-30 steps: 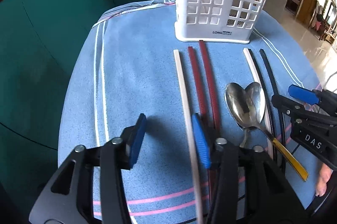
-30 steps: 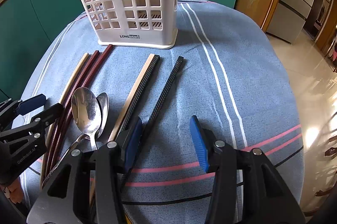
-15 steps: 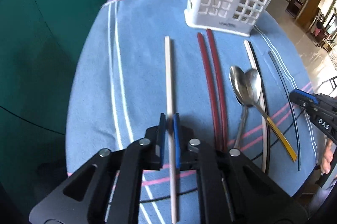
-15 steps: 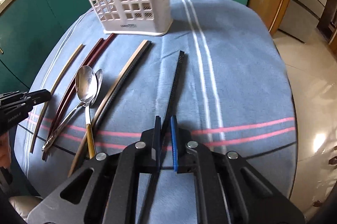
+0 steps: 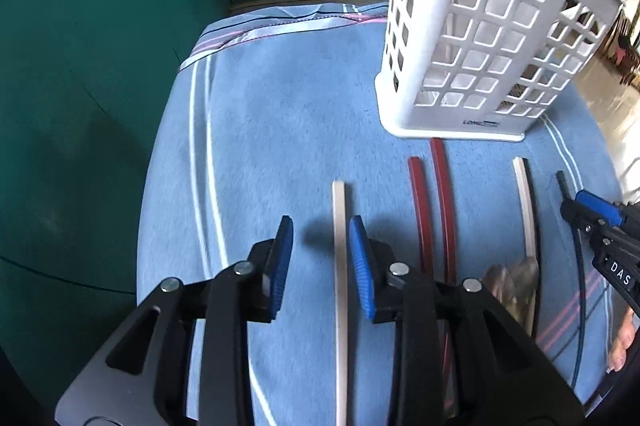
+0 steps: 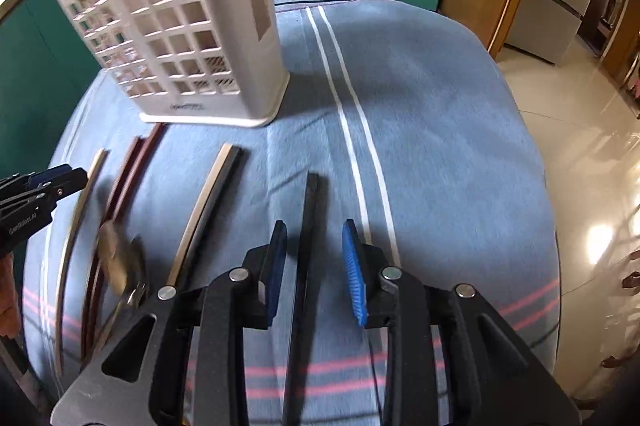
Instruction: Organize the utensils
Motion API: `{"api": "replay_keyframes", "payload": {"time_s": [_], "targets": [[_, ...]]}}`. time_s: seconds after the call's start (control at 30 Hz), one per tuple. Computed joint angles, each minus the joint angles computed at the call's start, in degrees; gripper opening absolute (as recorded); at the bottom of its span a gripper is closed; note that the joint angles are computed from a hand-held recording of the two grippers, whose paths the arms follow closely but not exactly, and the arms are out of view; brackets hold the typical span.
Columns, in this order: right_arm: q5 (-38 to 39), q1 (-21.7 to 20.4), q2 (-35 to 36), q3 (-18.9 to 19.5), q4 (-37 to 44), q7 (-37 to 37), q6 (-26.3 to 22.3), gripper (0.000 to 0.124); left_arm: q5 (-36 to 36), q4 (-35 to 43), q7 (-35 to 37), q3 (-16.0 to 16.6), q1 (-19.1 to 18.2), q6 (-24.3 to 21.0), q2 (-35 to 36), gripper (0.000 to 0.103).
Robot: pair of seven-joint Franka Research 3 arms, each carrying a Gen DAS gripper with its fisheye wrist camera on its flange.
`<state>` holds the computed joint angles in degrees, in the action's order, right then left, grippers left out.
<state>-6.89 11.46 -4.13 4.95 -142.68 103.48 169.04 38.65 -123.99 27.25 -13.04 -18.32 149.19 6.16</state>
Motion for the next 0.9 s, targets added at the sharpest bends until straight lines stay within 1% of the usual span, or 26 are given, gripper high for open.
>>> {"api": "replay_keyframes", "payload": {"time_s": [0.07,0.17,0.23,0.27,0.33,0.4,0.43,0.47,0.53,0.6,0.63,0.67,0.73,0.8,0.9], "targets": [[-2.3,-0.4,1.1,0.2,1.1,1.5,0.2,0.034,-1.6,1.9,2.8,-0.2,0.1,-0.9,1.9,0.032],[-8.7,-0.6,2.5,0.2,2.6,6.1,0.5,0.039,-0.7,3.2,3.0,0.4,-0.3,-0.8,3.1,0.035],[-11.0,-0.2,3.4,-0.4,3.3,7.5,1.1,0.039,-1.3,3.6,3.5,0.5,-0.2,-0.6,3.5,0.037],[-11.1,0.1,3.6,-0.8,3.4,7.4,1.4,0.039,-1.6,4.0,3.6,0.7,-0.2,-0.9,3.7,0.042],[-10.3,0.6,3.9,-1.3,3.5,6.6,1.7,0.039,-1.4,4.1,3.5,0.9,-0.4,-1.5,3.7,0.046],[-11.0,0.9,3.9,-1.7,3.3,6.8,2.2,0.039,-1.1,3.9,3.5,1.0,-0.4,-1.1,3.6,0.046],[-10.4,1.0,3.9,-1.8,3.1,6.2,2.7,0.036,-0.9,3.6,3.4,1.1,-0.4,-0.7,3.5,0.046],[-9.7,1.1,4.0,-1.9,3.1,5.6,3.0,0.033,-1.0,3.2,3.3,1.1,-0.2,0.1,3.4,0.042],[-6.8,1.6,3.5,-1.7,2.6,3.2,3.1,0.016,-1.4,2.7,3.7,1.1,0.1,1.7,3.3,0.035],[-5.1,2.0,3.0,-1.5,2.1,1.9,3.1,0.009,-1.4,2.5,3.6,1.2,0.1,2.7,3.5,0.023],[-4.5,2.0,2.7,-1.3,1.7,1.3,3.1,0.008,-1.4,2.5,3.2,1.2,0.0,2.8,3.5,0.011],[-1.3,2.4,2.4,-1.3,1.3,-1.3,3.3,0.008,-1.6,2.3,2.7,1.1,-0.1,2.8,3.3,0.006],[4.8,3.3,1.4,-1.3,0.1,-6.1,3.7,0.007,-2.2,1.7,1.6,1.1,-0.1,3.4,2.8,0.006],[5.1,3.0,-0.7,-0.5,-1.8,-6.2,4.4,0.007,-1.5,0.5,-0.2,1.1,-0.4,3.7,1.6,0.006],[6.9,2.4,-4.5,0.4,-4.2,-7.5,5.3,0.007,2.2,-1.1,-3.6,0.8,-1.1,3.4,-1.2,0.006]]}}
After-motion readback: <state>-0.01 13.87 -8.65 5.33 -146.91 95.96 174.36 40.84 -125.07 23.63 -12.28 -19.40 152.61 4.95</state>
